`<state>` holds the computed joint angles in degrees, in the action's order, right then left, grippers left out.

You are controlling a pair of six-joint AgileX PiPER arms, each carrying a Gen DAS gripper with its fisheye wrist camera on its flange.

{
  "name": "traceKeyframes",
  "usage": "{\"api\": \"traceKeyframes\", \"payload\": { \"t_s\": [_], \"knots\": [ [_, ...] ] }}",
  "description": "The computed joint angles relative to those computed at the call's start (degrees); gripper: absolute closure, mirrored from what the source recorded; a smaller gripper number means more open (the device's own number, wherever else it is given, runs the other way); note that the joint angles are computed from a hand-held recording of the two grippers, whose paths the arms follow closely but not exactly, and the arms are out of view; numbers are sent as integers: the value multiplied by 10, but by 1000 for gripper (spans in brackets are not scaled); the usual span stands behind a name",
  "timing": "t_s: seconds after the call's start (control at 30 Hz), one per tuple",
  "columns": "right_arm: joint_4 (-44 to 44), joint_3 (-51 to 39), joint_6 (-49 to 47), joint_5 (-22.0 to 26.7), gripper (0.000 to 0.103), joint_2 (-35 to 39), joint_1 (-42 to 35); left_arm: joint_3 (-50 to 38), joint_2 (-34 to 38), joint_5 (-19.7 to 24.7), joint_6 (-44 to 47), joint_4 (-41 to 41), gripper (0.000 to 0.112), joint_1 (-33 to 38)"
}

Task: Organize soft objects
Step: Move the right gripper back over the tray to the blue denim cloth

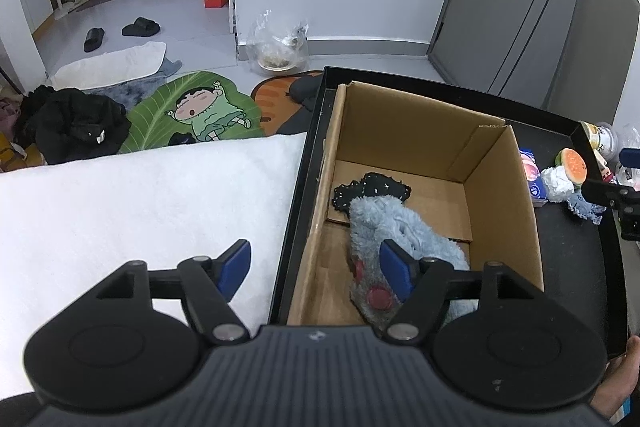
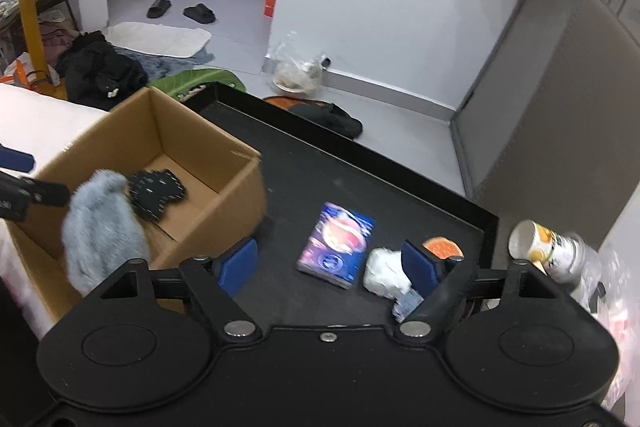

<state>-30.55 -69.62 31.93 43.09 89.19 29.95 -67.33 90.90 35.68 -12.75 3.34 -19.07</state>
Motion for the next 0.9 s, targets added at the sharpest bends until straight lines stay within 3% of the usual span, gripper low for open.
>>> {"api": "traceKeyframes", "payload": {
  "t_s": [0.23,0.47,0.67,0.9],
  "knots": [
    [3,54,21,-51,14,-17,-49,6,-7,-4,14,-7,41,-2],
    [33,107,26,-111,14,-29,-117,4,-2,-8,0,10,33,-13],
    [78,106,-6,-113,29,-1,-161,-4,6,-3,9,10,32,-19],
    [171,105,-88,-137,39,23,-204,-16,17,6,-21,37,32,-33]
  ]
}}
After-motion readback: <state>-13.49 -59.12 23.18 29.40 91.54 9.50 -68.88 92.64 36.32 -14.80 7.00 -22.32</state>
